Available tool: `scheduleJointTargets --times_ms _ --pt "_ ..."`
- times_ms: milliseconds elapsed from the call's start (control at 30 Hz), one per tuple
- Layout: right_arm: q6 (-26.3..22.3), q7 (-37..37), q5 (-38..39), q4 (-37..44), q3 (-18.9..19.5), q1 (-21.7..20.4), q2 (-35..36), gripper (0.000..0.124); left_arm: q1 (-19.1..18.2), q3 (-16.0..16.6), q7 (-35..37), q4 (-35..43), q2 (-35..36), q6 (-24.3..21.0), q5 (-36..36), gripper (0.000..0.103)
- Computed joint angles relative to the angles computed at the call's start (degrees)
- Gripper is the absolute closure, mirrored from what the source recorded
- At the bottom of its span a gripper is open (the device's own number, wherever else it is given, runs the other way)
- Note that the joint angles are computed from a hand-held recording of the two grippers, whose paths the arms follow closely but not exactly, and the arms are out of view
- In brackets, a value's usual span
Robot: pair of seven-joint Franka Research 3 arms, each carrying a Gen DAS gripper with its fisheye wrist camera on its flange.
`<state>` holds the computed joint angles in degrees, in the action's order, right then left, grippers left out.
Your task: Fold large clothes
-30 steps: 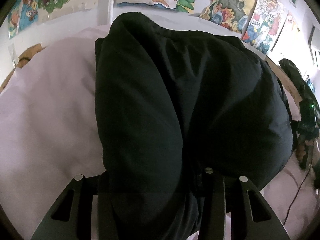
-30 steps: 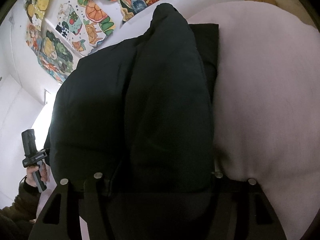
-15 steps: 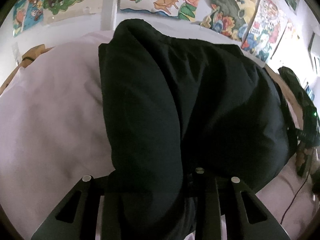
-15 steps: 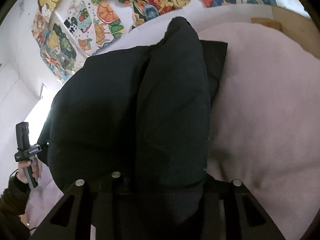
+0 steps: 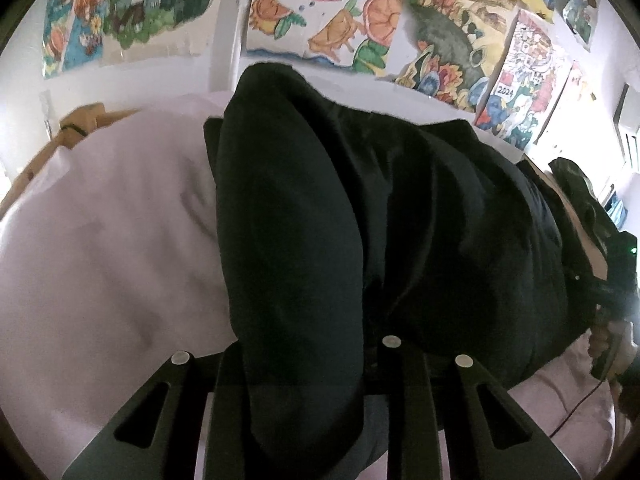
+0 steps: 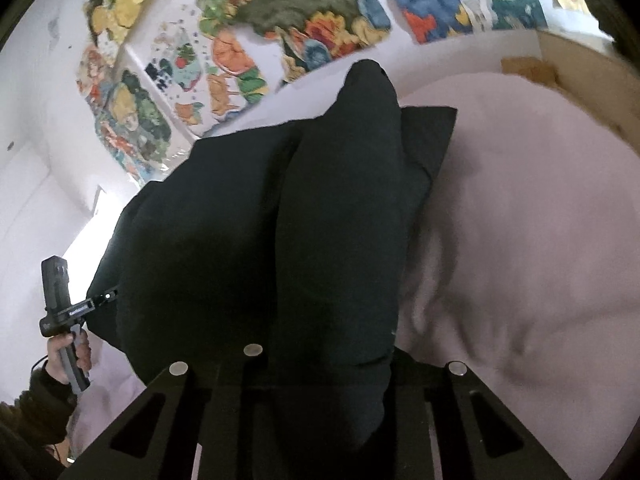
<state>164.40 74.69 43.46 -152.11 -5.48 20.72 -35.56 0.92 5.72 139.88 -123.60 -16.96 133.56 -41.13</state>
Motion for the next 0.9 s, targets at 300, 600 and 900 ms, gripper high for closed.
scheduleJointTargets --times_ms 300,600,900 --pt "-7.0 15.7 -8.3 -4.6 8.5 -6.6 -11.6 0.104 0.2 1.8 -1.6 -3.8 -9.2 -6.8 4.5 0.085" --pt "-26.4 35.7 -22.4 -1.4 20.3 -8.4 -26.6 0.104 2.8 8.5 -8.0 -4.2 -21.9 -24.0 11.2 0.086" --pt "-38.5 46.3 -27.6 2.8 25.9 -1.6 -31.4 0.104 3.9 11.3 -8.3 -8.6 -35.3 -29.8 22.9 0.085"
